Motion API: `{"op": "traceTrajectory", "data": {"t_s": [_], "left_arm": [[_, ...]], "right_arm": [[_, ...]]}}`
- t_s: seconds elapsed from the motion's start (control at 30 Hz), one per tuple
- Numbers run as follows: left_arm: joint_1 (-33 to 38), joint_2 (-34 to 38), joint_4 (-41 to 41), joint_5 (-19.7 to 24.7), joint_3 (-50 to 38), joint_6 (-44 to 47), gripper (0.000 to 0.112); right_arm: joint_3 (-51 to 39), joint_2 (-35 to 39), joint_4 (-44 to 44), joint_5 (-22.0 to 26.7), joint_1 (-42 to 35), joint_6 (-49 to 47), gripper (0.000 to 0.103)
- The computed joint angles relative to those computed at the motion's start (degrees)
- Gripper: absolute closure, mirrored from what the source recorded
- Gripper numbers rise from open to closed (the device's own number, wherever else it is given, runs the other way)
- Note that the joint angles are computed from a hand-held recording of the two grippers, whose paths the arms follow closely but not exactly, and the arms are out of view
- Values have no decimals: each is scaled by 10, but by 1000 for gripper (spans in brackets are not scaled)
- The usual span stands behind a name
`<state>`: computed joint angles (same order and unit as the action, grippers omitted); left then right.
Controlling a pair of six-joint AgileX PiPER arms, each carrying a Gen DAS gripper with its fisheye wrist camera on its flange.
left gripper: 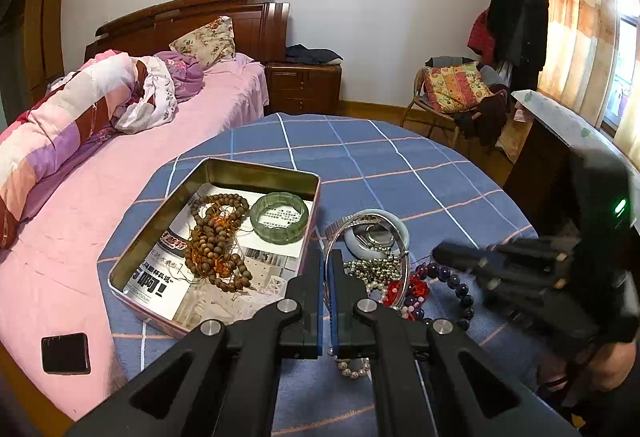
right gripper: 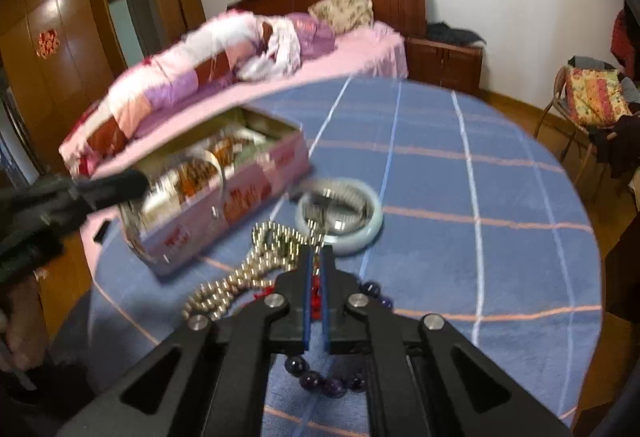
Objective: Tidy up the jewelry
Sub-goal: 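Grasp the silver hoop bangle with the left tool while the right tool grasps the red tassel pendant, then carry the silver bangle and red tassel pendant into the tin box and release both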
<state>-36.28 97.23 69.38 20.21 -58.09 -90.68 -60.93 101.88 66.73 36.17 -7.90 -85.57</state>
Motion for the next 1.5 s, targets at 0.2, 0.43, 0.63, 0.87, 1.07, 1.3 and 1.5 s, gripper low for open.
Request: {"op": "traceTrajectory", "data": {"t_s": [0.2, 0.43, 0.63, 0.87, 1.07, 1.3, 1.5], "left_arm": [[3, -4, -1, -1, 0, 2, 112], [12, 5, -10, -7, -2, 4, 112], [24, 20, -26, -19, -10, 11, 112], [19, 8, -3, -14, -4, -9, 112], [14, -2, 5, -10, 0, -14, 112], [23, -23, 3, -3, -4, 2, 112], [38, -36, -3, 5, -15, 29, 112]], "right_arm": [[-30, -12, -17, 28, -11, 33, 97], [-39, 31, -57, -21, 28, 75, 32], [-59, 68, -121, -34, 51, 126, 67], [-10, -1, -27, -6, 6, 34, 100], [-24, -42, -16, 37, -22, 38, 100], [-44, -63, -13, 48, -15, 51, 100], [-65, -81, -12, 41, 4, 58, 101]]}}
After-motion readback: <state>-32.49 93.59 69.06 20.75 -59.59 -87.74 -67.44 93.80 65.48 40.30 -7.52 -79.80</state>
